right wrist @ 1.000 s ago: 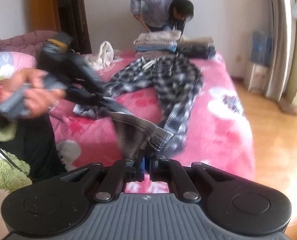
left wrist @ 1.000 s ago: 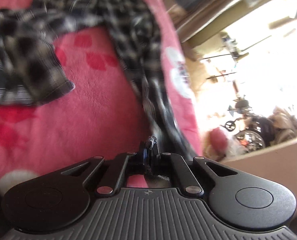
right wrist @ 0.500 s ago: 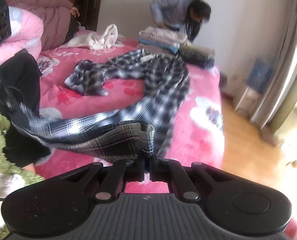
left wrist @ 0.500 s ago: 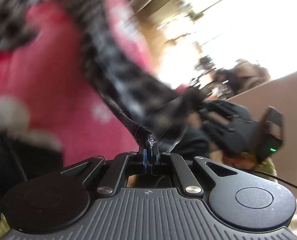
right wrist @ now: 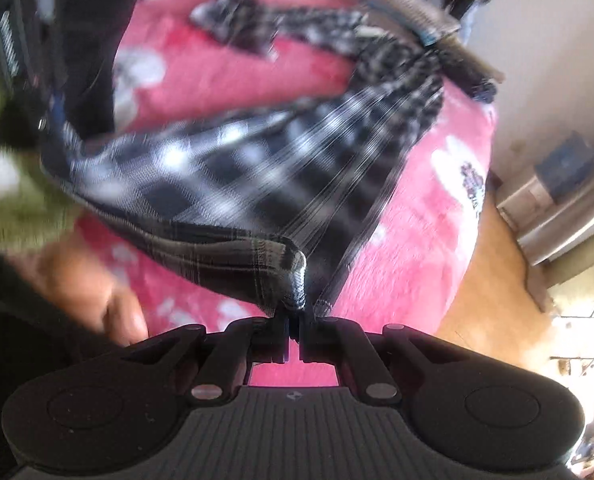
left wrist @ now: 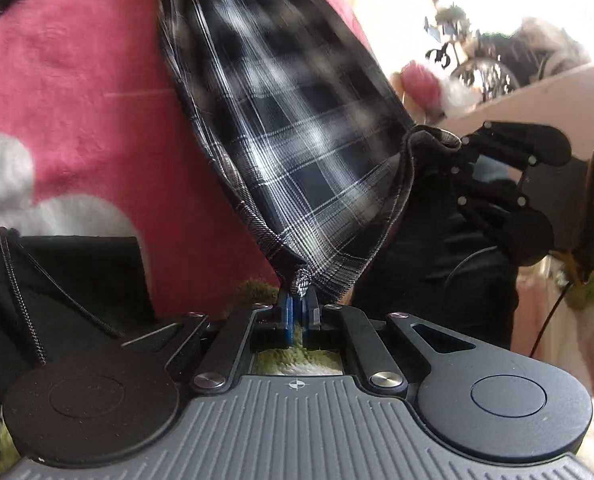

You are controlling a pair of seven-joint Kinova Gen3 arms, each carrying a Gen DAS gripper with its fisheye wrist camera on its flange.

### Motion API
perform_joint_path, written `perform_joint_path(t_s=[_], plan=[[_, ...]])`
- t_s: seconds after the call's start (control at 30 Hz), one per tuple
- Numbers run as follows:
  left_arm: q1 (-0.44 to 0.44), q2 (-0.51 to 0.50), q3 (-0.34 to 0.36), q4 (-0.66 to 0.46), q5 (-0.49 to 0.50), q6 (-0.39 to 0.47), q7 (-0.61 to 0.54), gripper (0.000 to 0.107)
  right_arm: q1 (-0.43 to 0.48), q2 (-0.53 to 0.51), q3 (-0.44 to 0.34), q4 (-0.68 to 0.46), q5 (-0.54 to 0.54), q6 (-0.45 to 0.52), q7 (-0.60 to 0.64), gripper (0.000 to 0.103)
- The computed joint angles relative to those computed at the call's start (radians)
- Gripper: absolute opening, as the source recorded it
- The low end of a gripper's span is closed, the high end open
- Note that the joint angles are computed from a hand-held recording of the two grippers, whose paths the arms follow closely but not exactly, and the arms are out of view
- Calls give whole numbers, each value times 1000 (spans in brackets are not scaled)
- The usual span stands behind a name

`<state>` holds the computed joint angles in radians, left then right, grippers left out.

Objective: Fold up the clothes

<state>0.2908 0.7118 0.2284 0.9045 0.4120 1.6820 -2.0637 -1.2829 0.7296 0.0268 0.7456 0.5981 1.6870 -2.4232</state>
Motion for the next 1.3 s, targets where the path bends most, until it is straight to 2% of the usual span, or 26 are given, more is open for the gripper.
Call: perform_joint_path(t_s=[0.13, 0.23, 0.37, 0.53, 0.67, 0.73, 0.87, 0.93, 1.0, 1.07, 1.13, 1.2, 1.3], plan=[[44, 20, -6, -36, -52, 67, 2, 9, -2, 32, 45, -67, -72, 60, 85, 6], [52, 14, -4, -35, -61, 72, -21, 16, 1, 50, 47, -103, -107, 123, 115, 6], [41, 22, -3, -68, -39, 100, -11, 20, 0, 11, 41, -66, -126, 126, 41, 6], [9, 55, -5, -157, -9, 156, 24, 23, -1, -39, 40, -29, -92, 125, -61, 6], [-19, 68, -14, -226, 12, 100, 56, 27, 6, -109, 61, 80, -60, 13, -222, 7], [-13, 94, -19, -289, 14, 68, 104, 27, 32, -138, 25, 127, -17, -37, -303, 7], [-1, 116, -18, -318, 16, -55, 155, 29, 120, -183, -60, 219, 66, -144, -466, 7], [16, 139, -18, -339, 9, -113, 178, 29, 145, -206, -40, 269, 71, -226, -547, 7], [33, 163, -12, -359, -10, -181, 202, 29, 157, -224, 19, 307, 45, -307, -629, 7], [56, 182, -38, -372, -6, -240, 205, 29, 198, -238, 30, 346, 28, -387, -710, 7], [73, 228, -29, -441, -41, -235, 240, 29, 239, -242, 36, 378, 18, -465, -779, 7], [71, 277, -16, -519, -38, -194, 279, 29, 258, -227, 51, 372, -5, -522, -787, 7], [53, 330, 0, -604, -9, -180, 332, 29, 324, -168, -54, 289, 37, -546, -690, 7]])
